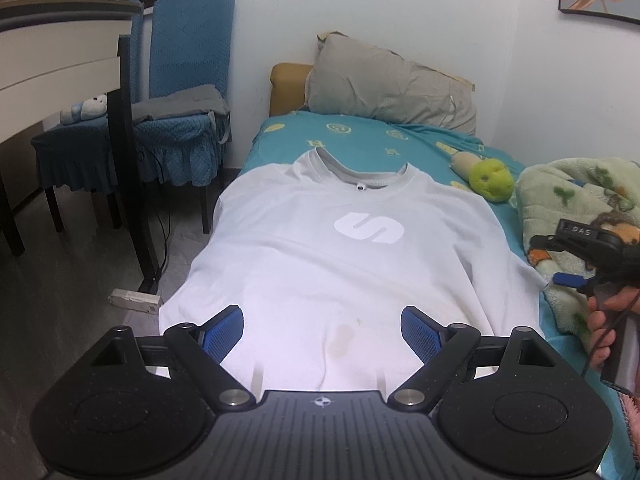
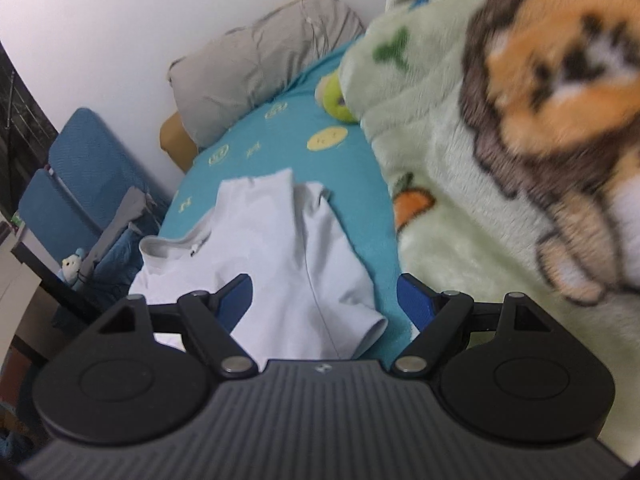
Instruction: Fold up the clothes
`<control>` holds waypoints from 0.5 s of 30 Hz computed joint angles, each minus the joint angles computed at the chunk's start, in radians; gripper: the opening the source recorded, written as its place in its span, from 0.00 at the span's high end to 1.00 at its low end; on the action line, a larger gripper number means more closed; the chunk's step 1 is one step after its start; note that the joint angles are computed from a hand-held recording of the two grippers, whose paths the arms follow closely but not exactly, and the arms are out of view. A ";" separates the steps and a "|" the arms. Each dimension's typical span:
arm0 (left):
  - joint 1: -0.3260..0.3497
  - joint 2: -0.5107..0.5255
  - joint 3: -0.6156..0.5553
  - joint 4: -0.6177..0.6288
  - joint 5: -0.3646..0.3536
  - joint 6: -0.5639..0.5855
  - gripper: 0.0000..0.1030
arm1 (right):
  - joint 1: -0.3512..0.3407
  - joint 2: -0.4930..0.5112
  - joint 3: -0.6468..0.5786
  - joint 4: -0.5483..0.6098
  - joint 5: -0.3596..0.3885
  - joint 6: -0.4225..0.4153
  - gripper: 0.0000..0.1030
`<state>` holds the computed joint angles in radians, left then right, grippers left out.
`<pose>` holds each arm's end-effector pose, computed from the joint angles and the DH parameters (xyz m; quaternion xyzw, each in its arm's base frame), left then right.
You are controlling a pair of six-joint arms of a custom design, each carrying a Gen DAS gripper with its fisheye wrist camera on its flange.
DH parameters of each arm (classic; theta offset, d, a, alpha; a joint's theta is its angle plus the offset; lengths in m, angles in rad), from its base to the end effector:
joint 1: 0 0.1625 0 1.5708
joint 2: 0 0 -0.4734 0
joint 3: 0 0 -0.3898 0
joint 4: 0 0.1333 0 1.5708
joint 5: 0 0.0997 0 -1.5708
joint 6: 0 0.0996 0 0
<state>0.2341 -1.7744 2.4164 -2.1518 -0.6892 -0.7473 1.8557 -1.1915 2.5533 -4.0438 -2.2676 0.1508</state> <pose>-0.2549 -0.2768 0.3234 0.2750 0.8612 -0.3543 0.2390 0.1703 -0.3345 0.2764 -0.1262 -0.8088 0.5467 0.1760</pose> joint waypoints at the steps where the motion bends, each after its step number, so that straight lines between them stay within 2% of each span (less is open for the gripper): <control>1: 0.004 0.003 0.001 -0.009 -0.004 0.003 0.15 | -0.014 -0.004 0.000 0.021 0.024 0.008 0.21; 4: 0.015 0.010 0.006 -0.050 -0.017 0.020 0.15 | -0.023 0.011 -0.014 0.060 0.031 -0.011 0.20; 7: 0.025 0.012 0.009 -0.087 -0.027 0.036 0.15 | -0.029 0.034 -0.025 0.061 0.010 -0.040 0.29; 9: 0.031 0.010 0.012 -0.112 -0.033 0.044 0.15 | -0.034 0.047 -0.031 0.055 -0.004 -0.057 0.37; 10: 0.033 0.007 0.013 -0.125 -0.036 0.047 0.15 | -0.036 0.048 -0.034 0.052 -0.006 -0.064 0.45; 11: 0.036 0.005 0.015 -0.138 -0.039 0.051 0.15 | -0.037 0.049 -0.036 0.049 -0.008 -0.071 0.60; 13: 0.043 0.001 0.016 -0.160 -0.044 0.056 0.15 | -0.033 0.052 -0.041 0.047 -0.018 -0.076 0.78; 15: 0.051 0.000 0.014 -0.180 -0.048 0.062 0.15 | -0.008 0.070 -0.054 0.032 -0.047 -0.107 0.79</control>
<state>0.2852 -1.7741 2.4308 -2.3321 -0.7369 -0.6850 1.8473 -1.1219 2.4990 -4.0114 -2.3147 0.0436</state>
